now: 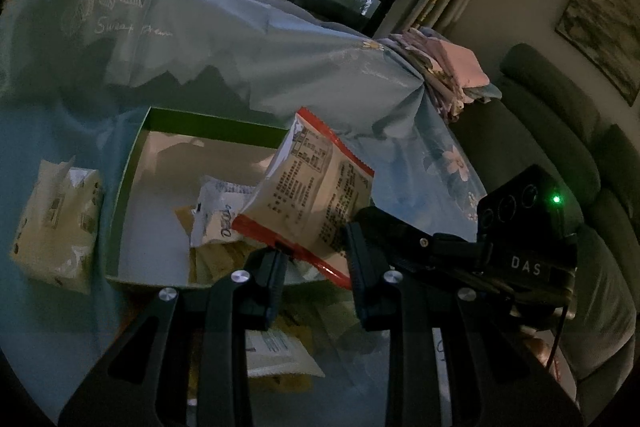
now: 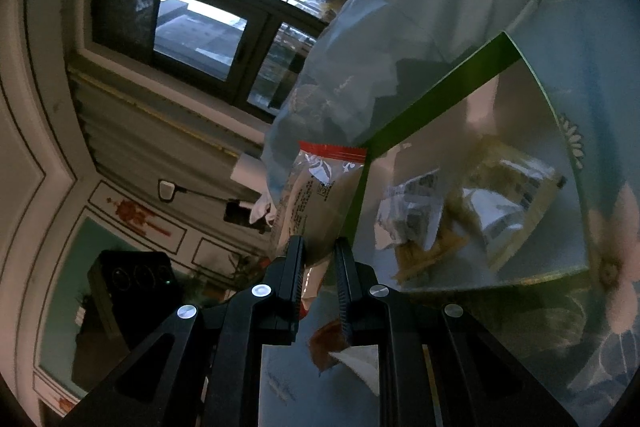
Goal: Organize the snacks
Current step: 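Lift the red-edged packet with the right gripper and carry it over the box, then lower the red-edged packet into the box and open the right gripper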
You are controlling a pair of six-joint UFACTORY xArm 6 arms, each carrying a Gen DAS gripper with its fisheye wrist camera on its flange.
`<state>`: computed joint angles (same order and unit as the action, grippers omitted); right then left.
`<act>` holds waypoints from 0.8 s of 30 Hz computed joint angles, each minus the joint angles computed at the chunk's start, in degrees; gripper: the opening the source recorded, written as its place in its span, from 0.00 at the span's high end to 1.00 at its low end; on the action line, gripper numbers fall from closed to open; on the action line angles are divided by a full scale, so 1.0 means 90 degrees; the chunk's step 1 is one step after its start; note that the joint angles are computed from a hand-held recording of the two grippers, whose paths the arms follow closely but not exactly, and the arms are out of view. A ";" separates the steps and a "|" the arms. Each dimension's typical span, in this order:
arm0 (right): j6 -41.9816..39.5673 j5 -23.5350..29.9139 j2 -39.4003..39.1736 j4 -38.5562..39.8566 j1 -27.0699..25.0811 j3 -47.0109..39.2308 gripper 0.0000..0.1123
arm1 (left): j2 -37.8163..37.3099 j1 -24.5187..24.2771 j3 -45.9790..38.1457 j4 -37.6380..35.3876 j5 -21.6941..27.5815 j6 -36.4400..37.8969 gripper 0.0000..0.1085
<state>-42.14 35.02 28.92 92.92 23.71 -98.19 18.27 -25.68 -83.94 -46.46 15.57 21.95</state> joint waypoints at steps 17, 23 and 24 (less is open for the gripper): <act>0.1902 0.0228 0.1660 -0.1603 0.0059 -0.2239 0.85 | 0.0929 0.0672 -0.1188 0.0115 0.0822 -0.0597 0.75; 0.3568 0.0348 0.2497 -0.3505 0.0128 -0.3491 0.85 | 0.1343 0.0803 -0.1559 0.0425 0.1056 -0.1285 0.70; 0.3800 0.0319 0.2578 -0.3771 0.0147 -0.3615 0.85 | 0.1394 0.0799 -0.1615 0.0498 0.1059 -0.1411 0.69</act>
